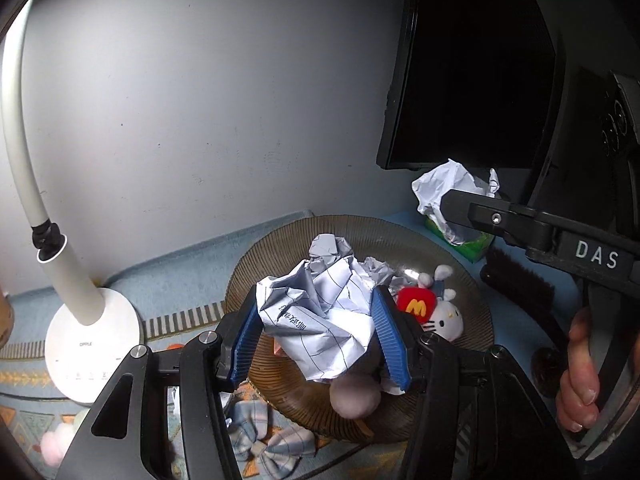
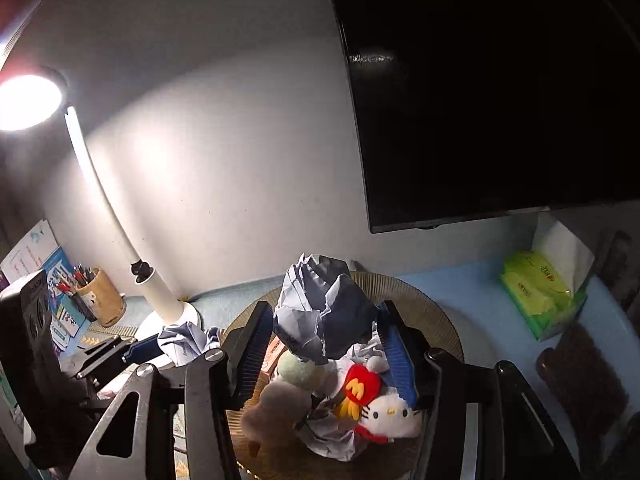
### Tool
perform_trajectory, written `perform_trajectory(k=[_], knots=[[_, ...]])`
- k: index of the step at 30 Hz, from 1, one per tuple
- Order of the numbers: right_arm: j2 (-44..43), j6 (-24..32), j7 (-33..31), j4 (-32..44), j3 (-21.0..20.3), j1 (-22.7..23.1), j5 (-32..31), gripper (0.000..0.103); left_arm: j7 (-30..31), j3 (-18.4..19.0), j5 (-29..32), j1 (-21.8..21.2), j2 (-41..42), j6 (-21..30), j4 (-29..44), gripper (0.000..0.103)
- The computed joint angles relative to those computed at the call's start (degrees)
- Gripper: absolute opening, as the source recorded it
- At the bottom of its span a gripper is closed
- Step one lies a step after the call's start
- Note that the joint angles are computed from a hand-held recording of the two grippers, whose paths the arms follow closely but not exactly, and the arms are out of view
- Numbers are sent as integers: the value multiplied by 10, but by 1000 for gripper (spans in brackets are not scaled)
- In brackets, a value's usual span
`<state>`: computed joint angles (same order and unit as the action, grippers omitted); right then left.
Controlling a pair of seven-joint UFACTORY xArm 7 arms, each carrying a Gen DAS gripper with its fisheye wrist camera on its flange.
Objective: Organize objects
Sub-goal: 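Carry both paper balls over the brown bowl and open both tools, then withdraw both open tools from the bowl back over the desk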
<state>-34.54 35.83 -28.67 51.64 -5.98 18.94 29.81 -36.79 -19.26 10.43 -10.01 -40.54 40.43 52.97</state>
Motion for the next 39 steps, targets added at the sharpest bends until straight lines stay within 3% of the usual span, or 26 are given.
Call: perform_trajectory(k=[3,4,5,6,14,21,26,27,29,32,39], knots=[[49,-18,28,13,23,-13,-17,52,-7,-4,11,10,15,-23,-11,57],[63,-18,31,20,25,-13,-18,54,-8,0,7,7,18,-34,-17,63],[76,-19,37,27,29,-16,-23,61,-6,8,-2,-1,22,-36,-20,80],[83,-21,44,30,34,-20,-27,64,-4,17,-11,-8,20,-39,-26,85],[32,-14,38,-1,26,-20,-28,65,-5,4,-9,-10,-28,-4,-33,86],[-62,50,60,-38,17,-15,-33,66,-24,-12,-14,-9,-140,93,-31,86],[-150,99,80,-72,24,-1,-36,68,-10,4,-38,-18,-252,161,-34,87],[-166,110,83,-79,23,6,-33,68,-7,3,-39,-11,-272,182,-30,88],[-195,128,96,-94,29,14,-29,76,-3,4,-41,2,-319,226,-26,101],[-231,144,121,-120,40,28,-18,81,6,13,-54,13,-383,279,-33,102],[-284,157,173,-206,85,50,-18,82,12,33,-85,44,-525,403,-120,102]])
